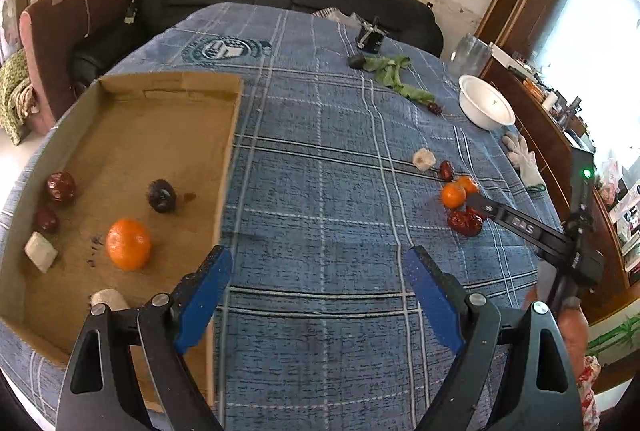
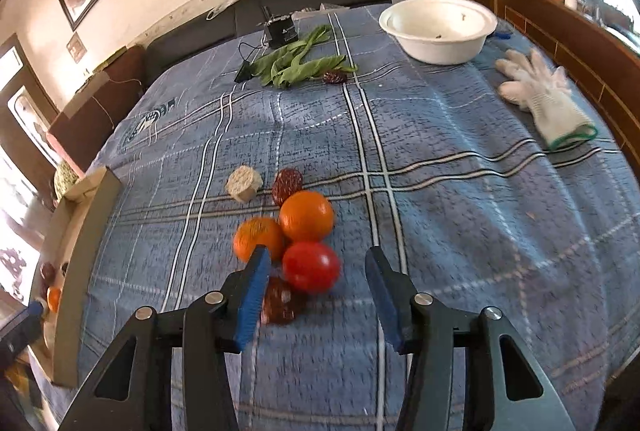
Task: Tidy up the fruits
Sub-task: 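Return to the table and grasp the red tomato with the right gripper, then grasp a red date with the left gripper while the right gripper holds the tomato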
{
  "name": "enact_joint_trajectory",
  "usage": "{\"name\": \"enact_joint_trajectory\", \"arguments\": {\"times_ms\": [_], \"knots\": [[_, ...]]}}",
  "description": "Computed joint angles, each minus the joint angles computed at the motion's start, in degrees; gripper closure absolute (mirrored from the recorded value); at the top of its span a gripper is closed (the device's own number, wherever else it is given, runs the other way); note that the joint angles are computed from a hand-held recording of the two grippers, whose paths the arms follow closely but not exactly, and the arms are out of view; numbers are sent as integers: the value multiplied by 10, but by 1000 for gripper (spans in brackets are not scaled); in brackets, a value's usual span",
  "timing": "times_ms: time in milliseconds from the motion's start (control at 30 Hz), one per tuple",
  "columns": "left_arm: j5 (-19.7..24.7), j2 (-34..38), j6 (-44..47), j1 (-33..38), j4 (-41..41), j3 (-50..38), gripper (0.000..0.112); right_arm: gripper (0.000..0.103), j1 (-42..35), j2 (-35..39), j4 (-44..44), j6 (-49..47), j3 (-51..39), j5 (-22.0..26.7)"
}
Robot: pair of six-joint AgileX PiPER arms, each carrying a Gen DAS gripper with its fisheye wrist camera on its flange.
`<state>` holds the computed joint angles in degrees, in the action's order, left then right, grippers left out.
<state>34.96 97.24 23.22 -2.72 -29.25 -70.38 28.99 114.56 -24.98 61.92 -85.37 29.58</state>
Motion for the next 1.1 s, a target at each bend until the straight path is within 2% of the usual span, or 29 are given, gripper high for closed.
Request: {"name": "enact_joint_trajectory", "arguments": {"times_ms": [67, 200, 267, 367, 467, 733, 933, 967, 1000, 1033, 1067, 1100], "knots": [[-1, 6, -3, -11, 2, -4, 24, 52, -1, 4, 14, -16, 1, -17], [8, 27, -10, -34, 6, -26, 24, 70, -2, -4, 22, -31, 16, -37], [16, 43, -19, -46, 9, -45, 24, 70, -9, -12, 26, -21, 32, -50], [15, 61, -30, -68, 22, -68, 24, 70, -15, -29, -20, 41, 53, -42], [8, 87, -43, -95, 37, -101, 24, 70, -34, -54, -34, 75, 91, -60], [29, 183, -84, -166, 81, -210, 26, 70, -64, -73, 4, 64, 121, -82], [15, 222, -104, -213, 124, -236, 28, 70, -66, -70, 22, 46, 121, -87], [13, 227, -108, -217, 131, -239, 31, 70, -65, -72, 22, 46, 123, -88], [13, 231, -111, -220, 136, -241, 43, 70, -64, -71, 22, 45, 122, -89], [5, 231, -120, -223, 148, -237, 48, 70, -64, -71, 21, 45, 121, -88], [-13, 225, -130, -226, 164, -226, 66, 70, -63, -70, 18, 47, 120, -87], [-11, 226, -123, -224, 158, -227, 69, 70, -61, -71, 11, 52, 120, -86]]}}
